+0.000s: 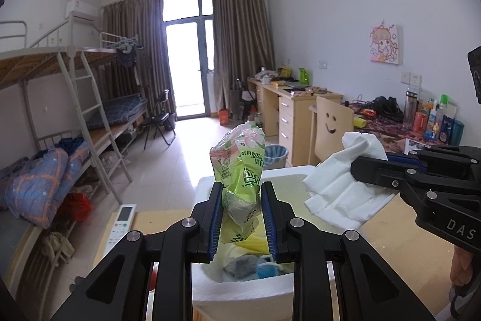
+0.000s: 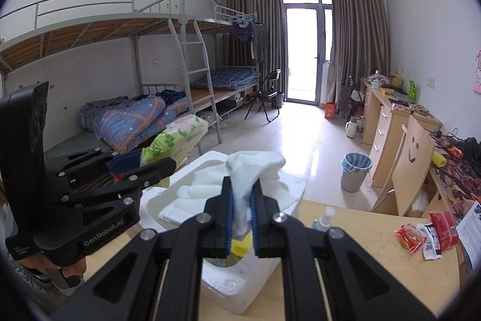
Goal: Organize soft objects
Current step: 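Open the left tool to drop the snack bag into the box while the right tool lowers the tissue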
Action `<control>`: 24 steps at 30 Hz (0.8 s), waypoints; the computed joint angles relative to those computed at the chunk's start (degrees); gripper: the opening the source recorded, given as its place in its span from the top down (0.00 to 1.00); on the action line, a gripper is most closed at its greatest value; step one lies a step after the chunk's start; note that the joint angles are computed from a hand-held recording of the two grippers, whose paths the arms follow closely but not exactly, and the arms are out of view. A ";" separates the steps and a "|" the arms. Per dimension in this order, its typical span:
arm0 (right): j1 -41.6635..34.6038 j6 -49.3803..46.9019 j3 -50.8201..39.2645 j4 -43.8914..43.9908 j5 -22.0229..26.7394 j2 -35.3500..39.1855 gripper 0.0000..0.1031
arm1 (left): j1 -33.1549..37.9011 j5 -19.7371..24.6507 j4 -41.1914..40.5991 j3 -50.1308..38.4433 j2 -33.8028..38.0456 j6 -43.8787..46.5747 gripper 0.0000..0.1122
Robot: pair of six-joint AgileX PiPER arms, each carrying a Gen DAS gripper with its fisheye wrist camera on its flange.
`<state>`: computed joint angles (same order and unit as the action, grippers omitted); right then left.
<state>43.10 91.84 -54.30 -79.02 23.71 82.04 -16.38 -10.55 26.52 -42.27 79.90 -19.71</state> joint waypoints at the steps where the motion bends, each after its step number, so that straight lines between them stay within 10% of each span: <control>1: 0.08 -0.07 0.49 0.34 0.22 -0.59 0.87 | -0.53 -0.03 -1.96 -0.22 0.43 1.76 0.76; 12: 0.19 -0.28 1.80 2.04 4.13 -3.15 0.87 | -2.21 0.43 12.94 -2.76 3.00 -13.26 0.76; 24: -0.61 -0.55 2.11 2.40 3.03 -3.40 0.87 | -3.27 2.34 6.08 -4.32 4.36 -6.96 0.76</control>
